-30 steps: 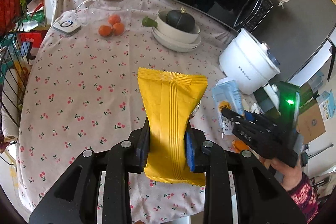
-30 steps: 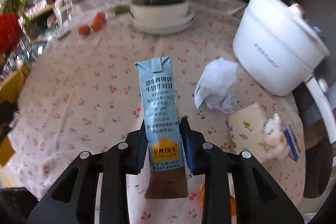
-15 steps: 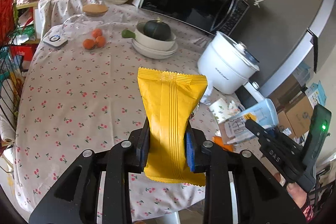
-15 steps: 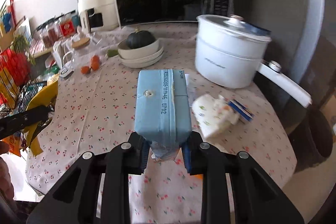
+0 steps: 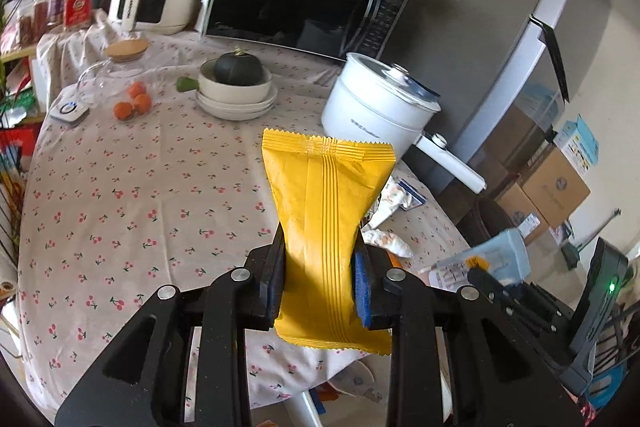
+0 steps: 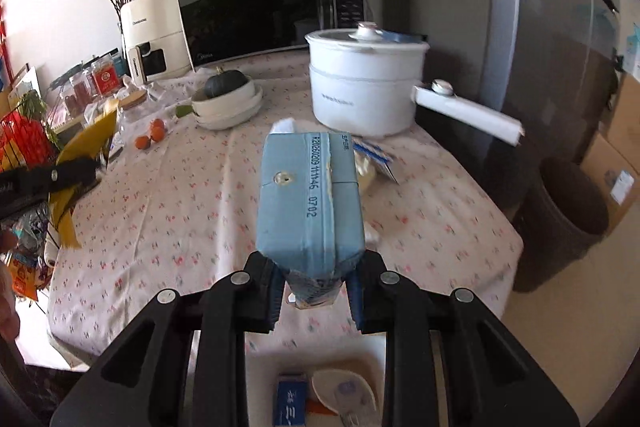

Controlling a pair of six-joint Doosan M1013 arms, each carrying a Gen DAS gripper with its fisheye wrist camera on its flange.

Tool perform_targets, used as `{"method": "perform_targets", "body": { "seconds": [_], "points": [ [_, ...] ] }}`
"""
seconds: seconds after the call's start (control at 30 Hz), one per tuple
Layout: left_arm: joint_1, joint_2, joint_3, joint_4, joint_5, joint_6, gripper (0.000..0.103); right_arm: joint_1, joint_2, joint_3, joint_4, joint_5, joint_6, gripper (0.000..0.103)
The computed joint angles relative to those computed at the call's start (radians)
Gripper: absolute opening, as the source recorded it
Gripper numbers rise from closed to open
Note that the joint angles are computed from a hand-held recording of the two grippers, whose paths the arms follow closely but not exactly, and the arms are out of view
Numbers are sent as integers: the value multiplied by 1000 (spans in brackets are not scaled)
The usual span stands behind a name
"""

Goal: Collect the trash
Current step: 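Carry the milk carton over the white bin and open the right gripper, then lower the yellow packet over the white bin and open the left gripper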

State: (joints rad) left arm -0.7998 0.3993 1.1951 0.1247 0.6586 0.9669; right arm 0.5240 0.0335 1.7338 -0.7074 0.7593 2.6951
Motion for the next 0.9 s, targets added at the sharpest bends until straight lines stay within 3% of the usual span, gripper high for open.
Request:
{"method": "perform_targets", "body": {
  "seconds": [0.17, 0.47, 0.53, 0.77, 0.9],
  "points": [
    [-12, 2, 1, -8, 6, 30, 27, 28, -23, 51, 8, 32, 6, 26],
    [-35, 8, 0, -13, 13, 84, 27, 52, -44, 117, 162, 3, -107, 28],
    [-40, 11, -1, -18, 19, 99, 27, 59, -50, 126, 152, 2, -97, 55],
    [-61, 21, -6, -67, 34, 185, 27, 59, -86, 147, -58, 65, 162, 70],
    [-68, 29, -10, -153, 57, 284, 28, 62, -82, 141, -174, 190, 277, 77]
  ]
}}
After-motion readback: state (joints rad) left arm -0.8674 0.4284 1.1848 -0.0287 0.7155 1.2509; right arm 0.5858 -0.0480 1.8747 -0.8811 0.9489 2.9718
